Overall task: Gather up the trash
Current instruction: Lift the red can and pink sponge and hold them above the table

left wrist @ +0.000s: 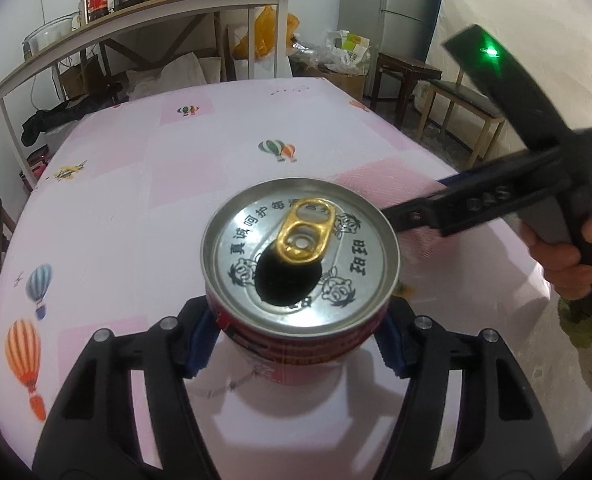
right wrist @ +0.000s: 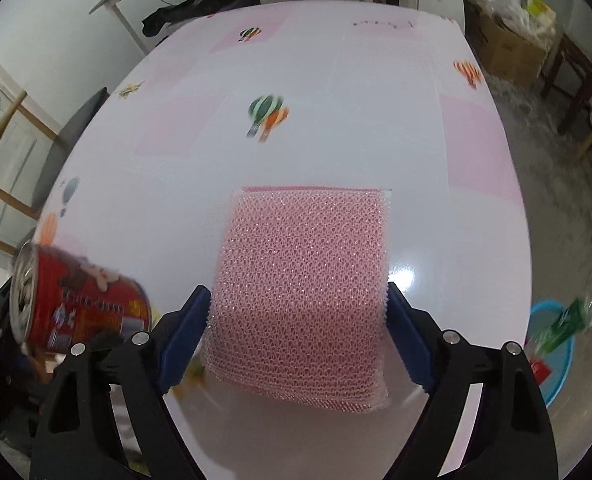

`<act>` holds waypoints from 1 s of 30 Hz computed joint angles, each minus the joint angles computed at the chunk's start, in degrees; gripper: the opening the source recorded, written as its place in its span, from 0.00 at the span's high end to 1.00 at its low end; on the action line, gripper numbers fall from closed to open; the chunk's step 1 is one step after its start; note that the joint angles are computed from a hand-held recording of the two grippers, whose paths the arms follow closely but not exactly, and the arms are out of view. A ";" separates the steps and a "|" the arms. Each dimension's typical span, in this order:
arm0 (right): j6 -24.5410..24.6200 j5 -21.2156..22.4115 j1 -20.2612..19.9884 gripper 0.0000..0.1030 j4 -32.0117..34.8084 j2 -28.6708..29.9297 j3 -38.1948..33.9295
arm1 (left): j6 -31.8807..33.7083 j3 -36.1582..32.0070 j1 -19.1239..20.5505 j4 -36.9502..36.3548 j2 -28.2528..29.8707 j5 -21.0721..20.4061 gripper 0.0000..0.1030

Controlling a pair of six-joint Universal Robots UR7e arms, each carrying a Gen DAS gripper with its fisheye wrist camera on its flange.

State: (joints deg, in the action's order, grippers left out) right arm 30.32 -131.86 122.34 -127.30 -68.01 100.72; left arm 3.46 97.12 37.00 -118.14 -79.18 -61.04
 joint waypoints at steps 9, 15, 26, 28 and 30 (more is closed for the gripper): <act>7.89 0.24 4.16 0.15 -1.84 -2.45 5.16 | -3.91 2.17 -0.71 3.95 -5.04 2.72 0.39; 12.39 -4.19 6.21 0.11 0.72 -0.58 3.26 | -6.86 2.26 -0.76 4.75 -5.78 3.25 0.39; 16.94 -7.47 7.14 0.10 3.37 1.34 1.89 | -7.85 3.68 -0.86 4.42 -7.76 3.57 0.39; 17.00 -8.15 6.84 0.10 3.36 1.94 1.44 | -7.91 3.73 -0.88 4.41 -7.80 3.64 0.39; 16.98 -8.27 6.38 0.10 3.14 2.55 1.11 | -7.84 3.74 -0.78 4.53 -7.87 3.59 0.39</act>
